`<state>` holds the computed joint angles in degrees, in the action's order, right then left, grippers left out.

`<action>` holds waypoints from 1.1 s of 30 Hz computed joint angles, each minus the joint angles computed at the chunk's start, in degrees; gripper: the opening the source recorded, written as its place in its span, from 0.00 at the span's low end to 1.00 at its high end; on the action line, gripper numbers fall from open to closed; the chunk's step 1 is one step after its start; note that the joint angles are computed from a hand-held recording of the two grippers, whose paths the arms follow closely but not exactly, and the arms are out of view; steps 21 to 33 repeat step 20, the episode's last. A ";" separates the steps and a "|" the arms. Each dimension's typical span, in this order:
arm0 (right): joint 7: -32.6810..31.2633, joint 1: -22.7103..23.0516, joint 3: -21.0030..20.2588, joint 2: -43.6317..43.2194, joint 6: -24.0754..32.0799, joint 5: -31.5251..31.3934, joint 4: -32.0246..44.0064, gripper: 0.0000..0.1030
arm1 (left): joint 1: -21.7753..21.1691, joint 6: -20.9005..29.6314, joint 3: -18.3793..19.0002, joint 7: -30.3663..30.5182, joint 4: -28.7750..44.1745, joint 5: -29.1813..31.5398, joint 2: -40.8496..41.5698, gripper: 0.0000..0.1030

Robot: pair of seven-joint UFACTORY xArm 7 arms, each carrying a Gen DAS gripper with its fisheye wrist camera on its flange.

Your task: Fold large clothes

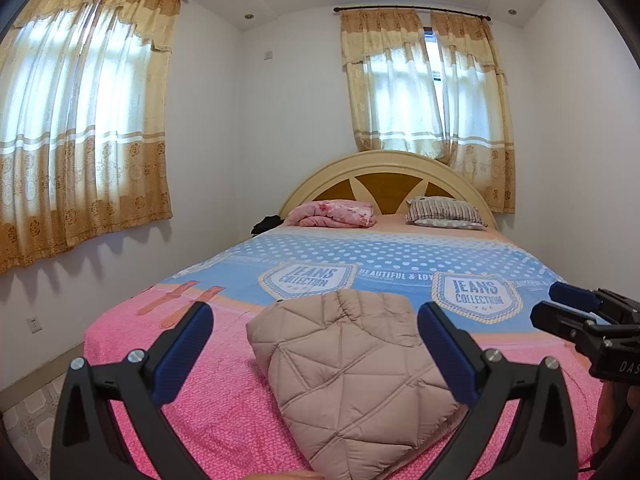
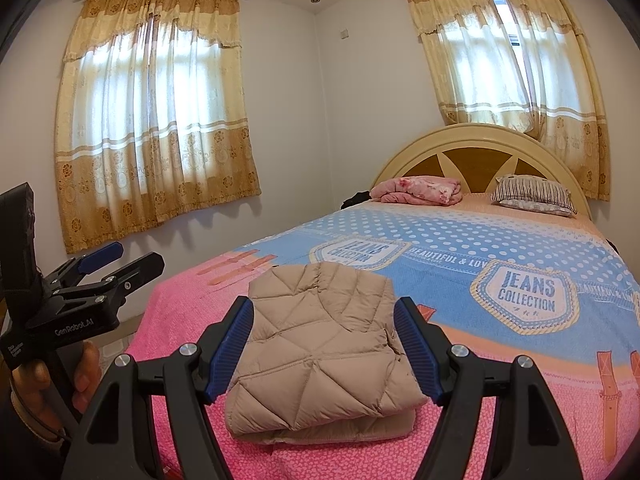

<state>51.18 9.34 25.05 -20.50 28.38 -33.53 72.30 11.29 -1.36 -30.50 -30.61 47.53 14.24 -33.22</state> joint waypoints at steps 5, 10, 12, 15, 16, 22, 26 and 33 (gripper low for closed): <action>-0.37 0.16 -0.30 -0.29 -0.42 0.34 -0.45 0.71 | 0.09 0.67 -0.18 -0.08 0.44 0.36 0.09 1.00; -0.75 0.19 -0.41 -0.47 -0.50 0.90 -0.70 0.71 | 0.45 1.50 -0.50 -0.58 0.62 0.76 -0.14 1.00; -0.93 0.26 -0.45 -0.54 -0.51 1.18 -0.79 0.71 | 0.35 1.30 -0.21 -0.57 0.74 1.03 0.18 1.00; -1.18 0.31 -0.41 -0.63 -0.52 1.47 -0.89 0.71 | 0.74 1.20 -0.40 -0.89 0.72 1.37 0.09 1.00; -1.27 0.34 -0.42 -0.63 -0.56 1.57 -0.92 0.71 | 1.40 1.14 -0.83 -1.15 0.88 1.51 0.03 1.00; -1.34 0.32 -0.11 -0.64 -0.40 1.62 -0.96 0.71 | 3.01 0.72 -2.19 -1.49 0.74 2.12 -0.37 1.00; -1.34 0.32 -0.11 -0.64 -0.40 1.62 -0.96 0.71 | 3.01 0.72 -2.19 -1.49 0.74 2.12 -0.37 1.00; -1.34 0.32 -0.11 -0.64 -0.40 1.62 -0.96 0.71 | 3.01 0.72 -2.19 -1.49 0.74 2.12 -0.37 1.00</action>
